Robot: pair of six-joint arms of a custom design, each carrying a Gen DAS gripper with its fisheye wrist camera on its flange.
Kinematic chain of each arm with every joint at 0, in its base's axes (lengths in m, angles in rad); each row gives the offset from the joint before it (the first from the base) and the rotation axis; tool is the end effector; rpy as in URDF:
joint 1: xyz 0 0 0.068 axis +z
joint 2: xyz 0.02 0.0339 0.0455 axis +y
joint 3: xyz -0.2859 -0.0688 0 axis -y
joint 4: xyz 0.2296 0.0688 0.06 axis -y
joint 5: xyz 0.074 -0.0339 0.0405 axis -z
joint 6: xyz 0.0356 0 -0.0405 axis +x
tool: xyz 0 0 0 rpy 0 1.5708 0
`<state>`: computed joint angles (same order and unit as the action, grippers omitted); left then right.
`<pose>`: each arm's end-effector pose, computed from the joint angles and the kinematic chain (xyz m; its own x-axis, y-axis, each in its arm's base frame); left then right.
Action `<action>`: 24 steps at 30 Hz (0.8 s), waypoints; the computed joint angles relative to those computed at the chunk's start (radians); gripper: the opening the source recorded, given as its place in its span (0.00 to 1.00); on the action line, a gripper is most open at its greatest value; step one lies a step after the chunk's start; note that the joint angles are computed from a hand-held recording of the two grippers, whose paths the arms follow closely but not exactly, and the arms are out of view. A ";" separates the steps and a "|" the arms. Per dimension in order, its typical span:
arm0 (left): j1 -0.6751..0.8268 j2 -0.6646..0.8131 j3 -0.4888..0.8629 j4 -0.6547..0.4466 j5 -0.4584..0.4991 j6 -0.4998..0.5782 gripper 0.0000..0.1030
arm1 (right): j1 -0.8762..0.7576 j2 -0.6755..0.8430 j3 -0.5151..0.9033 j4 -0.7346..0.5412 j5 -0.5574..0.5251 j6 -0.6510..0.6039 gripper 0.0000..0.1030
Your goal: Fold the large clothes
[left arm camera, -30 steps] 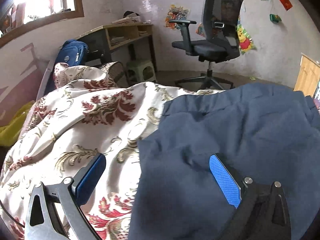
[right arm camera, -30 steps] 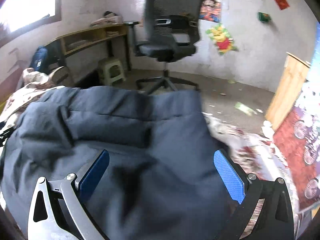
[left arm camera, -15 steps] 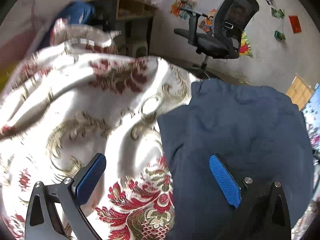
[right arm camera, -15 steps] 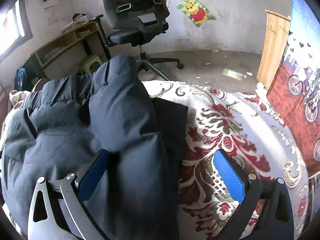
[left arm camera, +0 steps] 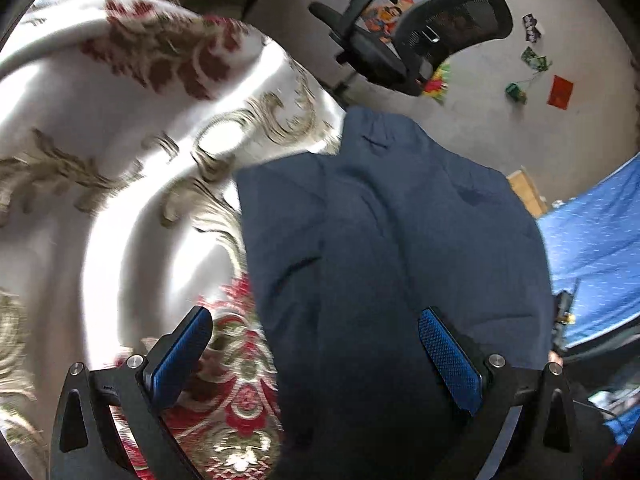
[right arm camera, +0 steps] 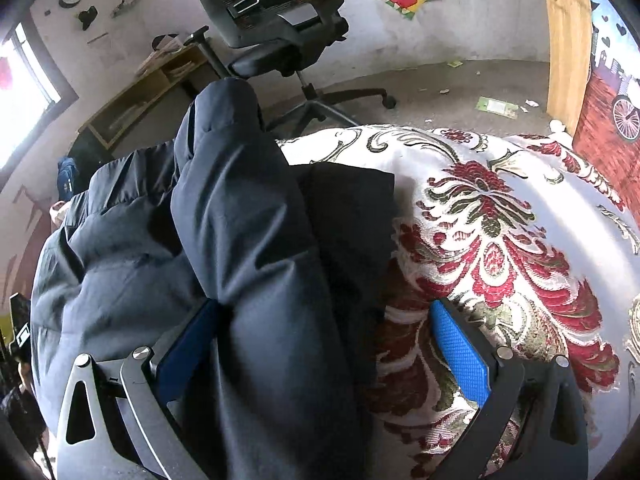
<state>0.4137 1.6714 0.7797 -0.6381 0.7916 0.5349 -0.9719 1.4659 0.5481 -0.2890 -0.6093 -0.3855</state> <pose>0.2333 0.0748 0.1580 -0.9175 -0.0116 -0.3976 0.2463 0.7684 -0.5907 0.1374 -0.1652 0.1555 -0.6996 0.4781 -0.5310 0.3231 0.8745 0.3617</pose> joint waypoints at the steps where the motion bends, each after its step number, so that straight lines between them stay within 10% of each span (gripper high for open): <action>1: -0.001 0.022 0.013 -0.028 0.016 0.010 1.00 | -0.002 0.014 0.012 -0.026 -0.021 -0.017 0.99; 14: -0.090 -0.006 0.006 -0.112 0.043 0.047 0.90 | 0.063 0.065 0.023 -0.106 -0.084 -0.001 0.99; 20: -0.126 -0.100 -0.017 -0.089 0.003 -0.025 0.61 | 0.095 0.013 -0.003 -0.108 -0.053 0.065 0.92; 24: -0.107 -0.160 -0.052 -0.064 0.033 -0.044 0.38 | 0.090 -0.037 -0.018 -0.141 -0.062 0.077 0.65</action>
